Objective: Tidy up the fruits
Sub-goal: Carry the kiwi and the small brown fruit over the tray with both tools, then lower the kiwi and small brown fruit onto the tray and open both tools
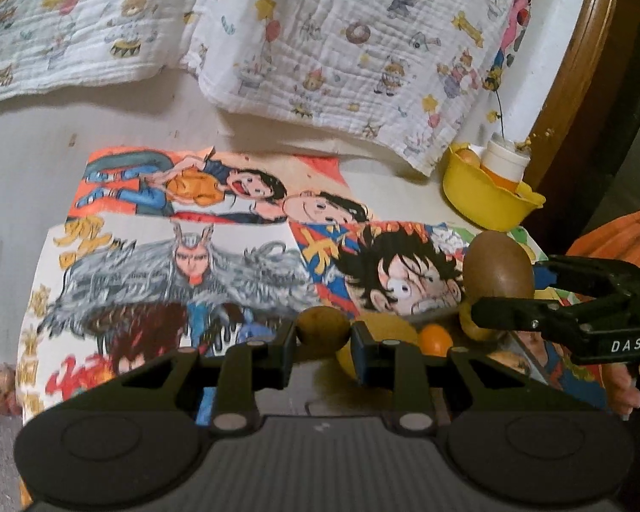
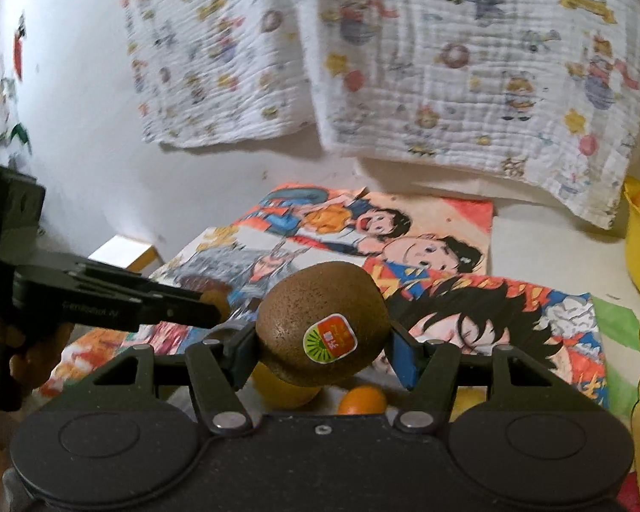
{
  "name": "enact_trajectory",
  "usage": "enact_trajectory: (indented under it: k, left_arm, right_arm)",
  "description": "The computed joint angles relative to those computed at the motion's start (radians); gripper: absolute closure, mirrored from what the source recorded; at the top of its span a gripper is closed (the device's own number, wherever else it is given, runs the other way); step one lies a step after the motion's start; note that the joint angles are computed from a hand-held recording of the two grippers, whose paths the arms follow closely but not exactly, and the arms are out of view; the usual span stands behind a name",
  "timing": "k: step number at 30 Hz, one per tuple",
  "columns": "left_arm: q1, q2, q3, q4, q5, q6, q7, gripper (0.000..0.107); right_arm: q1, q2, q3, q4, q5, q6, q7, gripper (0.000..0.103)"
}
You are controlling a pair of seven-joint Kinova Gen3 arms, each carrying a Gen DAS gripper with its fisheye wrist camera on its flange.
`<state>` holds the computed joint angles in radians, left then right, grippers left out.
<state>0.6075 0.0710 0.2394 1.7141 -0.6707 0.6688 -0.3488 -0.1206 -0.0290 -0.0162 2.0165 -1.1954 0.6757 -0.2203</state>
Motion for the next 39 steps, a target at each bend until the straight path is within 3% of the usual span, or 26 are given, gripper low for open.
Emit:
enact_trajectory:
  k: [8, 22, 39]
  left_arm:
    - [0.004, -0.011, 0.019, 0.031, 0.027, 0.015, -0.014, 0.077]
    - [0.034, 0.024, 0.017, -0.014, 0.07, 0.096, -0.108, 0.077]
    - [0.049, 0.057, -0.007, -0.056, 0.118, 0.141, -0.195, 0.077]
  right_arm:
    - [-0.015, -0.014, -0.002, 0.011, 0.096, 0.033, -0.007, 0.039]
    - [-0.033, 0.028, -0.033, -0.085, 0.364, 0.092, -0.245, 0.039]
    - [-0.024, 0.096, -0.063, -0.23, 0.531, 0.23, -0.442, 0.039]
